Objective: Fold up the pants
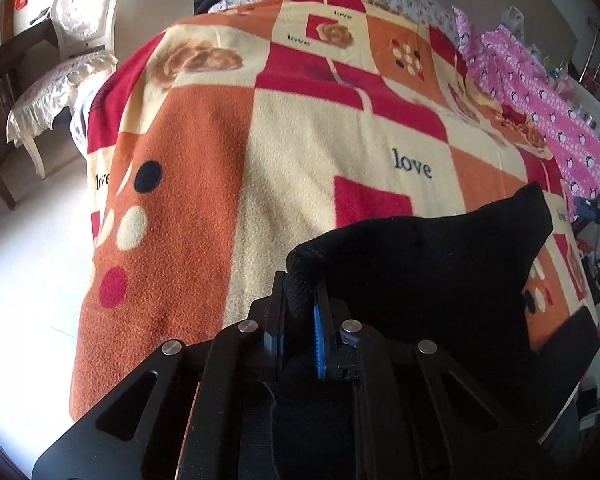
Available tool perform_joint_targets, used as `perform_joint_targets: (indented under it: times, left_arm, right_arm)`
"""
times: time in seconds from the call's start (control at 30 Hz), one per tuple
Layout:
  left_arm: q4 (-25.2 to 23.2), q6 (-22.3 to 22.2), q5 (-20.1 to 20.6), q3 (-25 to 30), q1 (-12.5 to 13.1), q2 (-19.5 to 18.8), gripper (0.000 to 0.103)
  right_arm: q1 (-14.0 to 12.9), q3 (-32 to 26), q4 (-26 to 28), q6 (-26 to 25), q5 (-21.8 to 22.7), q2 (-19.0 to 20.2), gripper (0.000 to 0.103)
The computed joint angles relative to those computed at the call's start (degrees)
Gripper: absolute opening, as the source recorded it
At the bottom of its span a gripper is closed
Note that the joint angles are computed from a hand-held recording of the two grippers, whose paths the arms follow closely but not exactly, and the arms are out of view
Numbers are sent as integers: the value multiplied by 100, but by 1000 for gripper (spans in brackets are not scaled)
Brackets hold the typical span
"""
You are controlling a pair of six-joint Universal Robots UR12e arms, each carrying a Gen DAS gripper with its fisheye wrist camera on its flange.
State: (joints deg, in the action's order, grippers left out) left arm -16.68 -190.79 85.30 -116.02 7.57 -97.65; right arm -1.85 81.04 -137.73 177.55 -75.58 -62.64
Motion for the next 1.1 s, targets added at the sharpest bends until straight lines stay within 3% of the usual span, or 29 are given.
perform_joint_targets:
  times: [0.07, 0.13, 0.17, 0.23, 0.3, 0.43, 0.57, 0.6, 0.63, 0.83, 1.1]
  left_arm:
    - [66, -63, 29, -13, -20, 31, 9]
    - [69, -112, 52, 9, -28, 30, 9]
    - [46, -153, 74, 20, -32, 31, 9]
    - [2, -182, 47, 36, -25, 31, 9]
    - [-40, -137, 78, 58, -30, 33, 9]
    - [-67, -156, 104, 91, -33, 12, 9]
    - [-91, -229, 112, 105, -31, -24, 9]
    - [-88, -269, 92, 98, -22, -22, 9]
    - [-80, -299, 59, 90, -11, -15, 9]
    - [-4, -399, -41, -3, 20, 118, 9]
    - [37, -607, -220, -367, 59, 499, 9]
  right_arm:
    - [-50, -376, 374, 20, 435, 251, 88]
    - [-36, -854, 864, -73, 592, 563, 86]
    - [-21, -1053, 1048, -125, 627, 693, 77]
    - [28, -1382, 1360, -198, 557, 907, 72]
    - [70, -1625, 1628, -345, 502, 1059, 61]
    - [133, -1754, 1743, -631, 386, 1164, 35]
    - [159, -1659, 1523, -724, 251, 1144, 30]
    - [151, -1618, 1484, -730, 252, 1122, 11]
    - [132, -1575, 1520, -724, 362, 1093, 1]
    - [106, -857, 670, -1019, 378, 581, 2]
    - [-6, 288, 120, -1491, 95, -315, 1]
